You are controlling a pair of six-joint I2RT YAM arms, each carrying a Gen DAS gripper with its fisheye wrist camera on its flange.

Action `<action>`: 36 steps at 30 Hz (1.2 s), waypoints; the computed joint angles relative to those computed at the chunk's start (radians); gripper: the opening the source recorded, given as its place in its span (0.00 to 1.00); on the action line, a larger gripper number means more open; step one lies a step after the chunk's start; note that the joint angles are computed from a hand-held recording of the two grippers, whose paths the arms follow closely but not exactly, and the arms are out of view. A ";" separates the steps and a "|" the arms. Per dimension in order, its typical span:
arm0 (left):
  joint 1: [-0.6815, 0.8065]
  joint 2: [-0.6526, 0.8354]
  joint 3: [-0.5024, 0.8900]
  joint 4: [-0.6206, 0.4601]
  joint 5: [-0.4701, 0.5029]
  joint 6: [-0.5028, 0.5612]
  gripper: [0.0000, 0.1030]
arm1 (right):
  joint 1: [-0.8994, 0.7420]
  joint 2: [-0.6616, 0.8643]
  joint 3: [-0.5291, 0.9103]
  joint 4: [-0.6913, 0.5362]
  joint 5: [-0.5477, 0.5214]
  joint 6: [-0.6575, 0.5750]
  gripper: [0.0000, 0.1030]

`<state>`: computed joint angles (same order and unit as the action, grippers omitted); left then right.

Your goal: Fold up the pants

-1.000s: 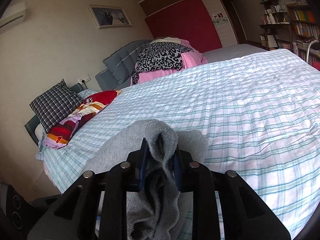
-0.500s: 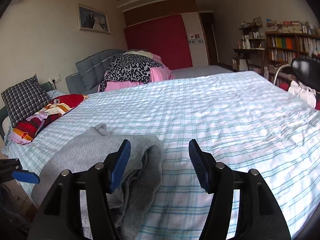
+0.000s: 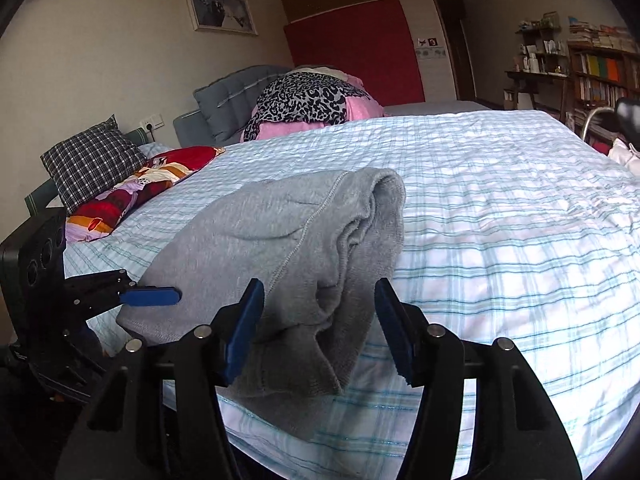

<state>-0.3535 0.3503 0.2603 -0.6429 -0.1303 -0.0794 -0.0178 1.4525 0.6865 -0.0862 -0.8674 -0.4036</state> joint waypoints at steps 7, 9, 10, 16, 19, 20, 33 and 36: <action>0.227 -0.026 0.053 -0.030 0.214 0.060 0.68 | 0.048 0.048 0.050 -0.055 0.003 0.006 0.35; 0.351 -0.029 0.076 -0.038 0.305 0.090 0.68 | 0.055 0.043 0.037 -0.027 0.023 0.029 0.25; 0.412 -0.012 0.089 -0.029 0.355 0.101 0.68 | 0.047 0.028 0.026 -0.013 0.016 0.037 0.15; 0.723 0.109 0.162 0.000 0.552 0.145 0.69 | -0.080 -0.114 0.004 -0.126 -0.147 -0.017 0.10; 0.759 0.183 0.180 0.039 0.566 0.108 0.69 | -0.089 -0.149 -0.041 -0.170 -0.108 -0.091 0.10; 0.745 0.202 0.178 0.056 0.553 0.088 0.69 | -0.072 -0.140 -0.067 -0.147 -0.061 -0.089 0.10; 0.219 0.030 0.079 0.002 0.119 -0.012 0.73 | -0.049 -0.185 -0.169 0.105 0.032 0.061 0.50; 0.073 -0.009 0.089 -0.041 0.026 -0.049 0.74 | -0.022 -0.209 -0.161 0.149 0.012 0.118 0.50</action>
<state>-0.2804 0.3414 0.3496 -0.6842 -0.1043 -0.1289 -0.0394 1.2433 0.5256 0.0630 -0.8559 -0.2860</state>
